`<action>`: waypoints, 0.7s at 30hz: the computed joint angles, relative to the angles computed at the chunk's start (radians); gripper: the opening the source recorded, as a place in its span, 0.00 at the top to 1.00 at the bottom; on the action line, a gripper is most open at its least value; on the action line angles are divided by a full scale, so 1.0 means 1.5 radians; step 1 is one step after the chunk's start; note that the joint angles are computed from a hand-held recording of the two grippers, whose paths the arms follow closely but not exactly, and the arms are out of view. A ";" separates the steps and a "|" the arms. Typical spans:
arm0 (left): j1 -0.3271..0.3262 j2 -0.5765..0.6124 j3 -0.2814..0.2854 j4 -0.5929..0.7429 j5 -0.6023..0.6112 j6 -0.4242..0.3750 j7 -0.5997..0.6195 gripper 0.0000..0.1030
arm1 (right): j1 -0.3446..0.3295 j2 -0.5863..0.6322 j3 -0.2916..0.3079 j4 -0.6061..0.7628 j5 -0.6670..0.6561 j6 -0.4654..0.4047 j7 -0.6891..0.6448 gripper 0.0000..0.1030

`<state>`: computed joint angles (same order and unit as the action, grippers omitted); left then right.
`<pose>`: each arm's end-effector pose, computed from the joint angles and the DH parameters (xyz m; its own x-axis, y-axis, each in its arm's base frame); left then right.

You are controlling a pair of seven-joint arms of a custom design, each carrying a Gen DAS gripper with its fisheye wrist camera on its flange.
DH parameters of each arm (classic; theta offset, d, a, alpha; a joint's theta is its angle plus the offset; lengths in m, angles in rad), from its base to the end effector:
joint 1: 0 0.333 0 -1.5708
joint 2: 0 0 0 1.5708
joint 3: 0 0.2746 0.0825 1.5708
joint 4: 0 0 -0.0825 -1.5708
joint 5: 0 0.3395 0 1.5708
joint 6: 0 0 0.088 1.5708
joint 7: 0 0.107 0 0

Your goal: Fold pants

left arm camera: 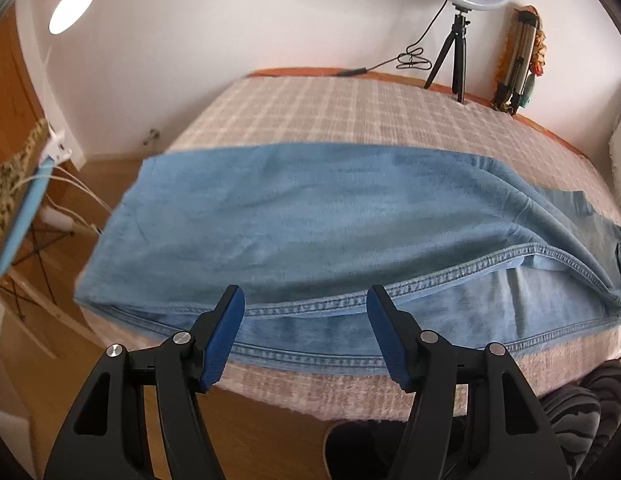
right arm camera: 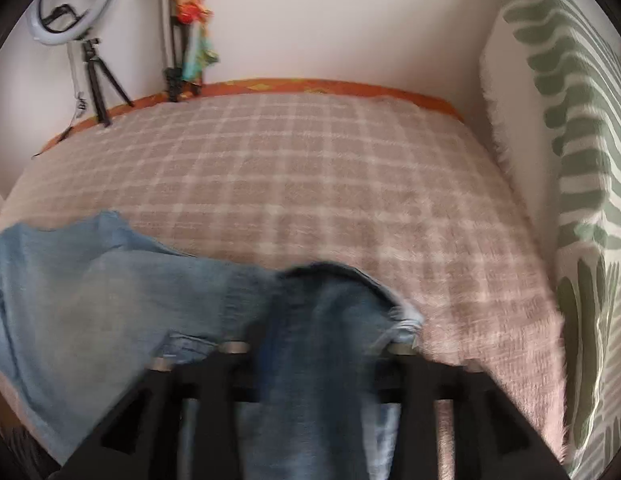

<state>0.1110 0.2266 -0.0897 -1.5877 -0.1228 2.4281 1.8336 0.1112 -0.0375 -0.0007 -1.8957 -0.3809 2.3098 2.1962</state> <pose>0.6246 0.0186 0.5440 -0.1602 -0.9870 -0.0138 -0.7987 0.1379 -0.5857 0.5449 0.0530 0.5369 -0.3315 -0.9415 0.0606 -0.8128 0.2524 -0.5250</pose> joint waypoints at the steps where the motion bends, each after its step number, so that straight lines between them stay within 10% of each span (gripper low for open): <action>1: 0.001 -0.003 0.000 -0.003 -0.001 0.004 0.002 0.39 | 0.004 -0.002 0.004 0.006 -0.006 -0.003 0.001 0.52; 14: 0.013 -0.037 0.001 -0.055 -0.046 0.070 0.070 0.39 | 0.085 0.075 0.036 0.188 -0.043 -0.120 0.001 0.30; 21: 0.030 -0.039 -0.002 -0.077 -0.093 0.100 0.136 0.39 | 0.125 0.131 0.012 0.275 -0.129 -0.322 0.044 0.28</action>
<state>0.1560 0.1684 -0.0924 -1.7031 -0.2615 2.5782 2.0382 0.2990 0.1593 0.0166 -1.4826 -0.5746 1.8269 2.2620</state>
